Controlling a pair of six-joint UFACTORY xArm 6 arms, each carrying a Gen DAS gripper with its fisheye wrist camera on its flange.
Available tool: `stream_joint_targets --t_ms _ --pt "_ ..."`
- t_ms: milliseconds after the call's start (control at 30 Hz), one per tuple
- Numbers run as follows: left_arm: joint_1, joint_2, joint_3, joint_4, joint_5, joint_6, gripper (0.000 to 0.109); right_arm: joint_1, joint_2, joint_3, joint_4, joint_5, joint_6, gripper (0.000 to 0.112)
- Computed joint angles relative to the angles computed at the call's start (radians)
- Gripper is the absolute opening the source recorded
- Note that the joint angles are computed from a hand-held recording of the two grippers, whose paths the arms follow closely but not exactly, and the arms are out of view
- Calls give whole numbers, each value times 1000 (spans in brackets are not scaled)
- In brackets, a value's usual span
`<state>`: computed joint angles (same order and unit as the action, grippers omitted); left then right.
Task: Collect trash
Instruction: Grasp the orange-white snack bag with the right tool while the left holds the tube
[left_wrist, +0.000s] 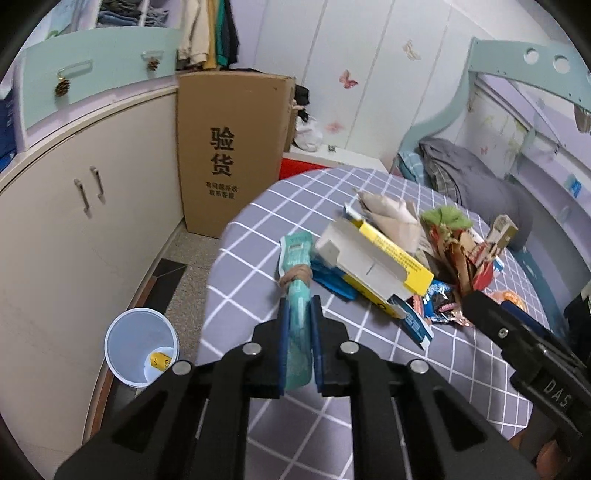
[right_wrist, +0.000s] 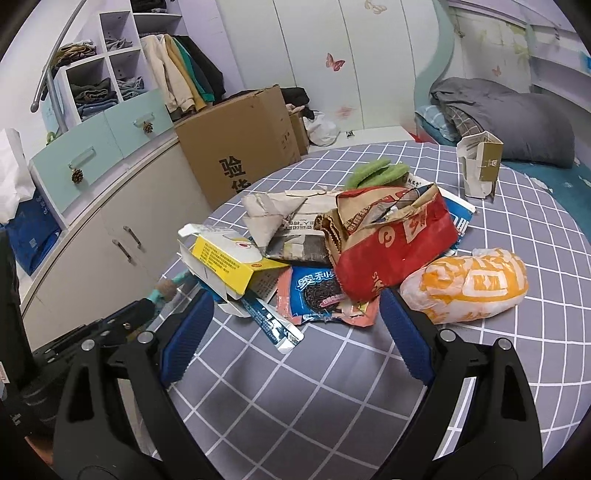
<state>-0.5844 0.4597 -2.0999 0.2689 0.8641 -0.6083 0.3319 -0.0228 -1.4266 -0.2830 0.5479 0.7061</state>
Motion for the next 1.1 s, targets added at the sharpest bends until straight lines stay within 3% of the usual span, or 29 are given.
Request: stream_joint_targets --t_ms 167,267,367,633,833,1100 --pt "4 -57 77 20 -54 -42 10 -12 -40 35 -31 -6 29 89" --pt "-13 -78 86 143 -68 -127 10 -36 -81 76 -50 -9 53 89" --pt "-25 -83 80 184 -90 -154 10 -63 -104 98 -64 -3 79 89" --pt "-67 42 -119 157 0 -85 10 -103 -127 129 -78 4 91 89" --pt "-88 99 -201 179 49 -74 10 -156 -139 159 -57 68 70 89" --pt "-97 158 -296 196 102 -82 11 -149 -65 74 -70 110 65 96"
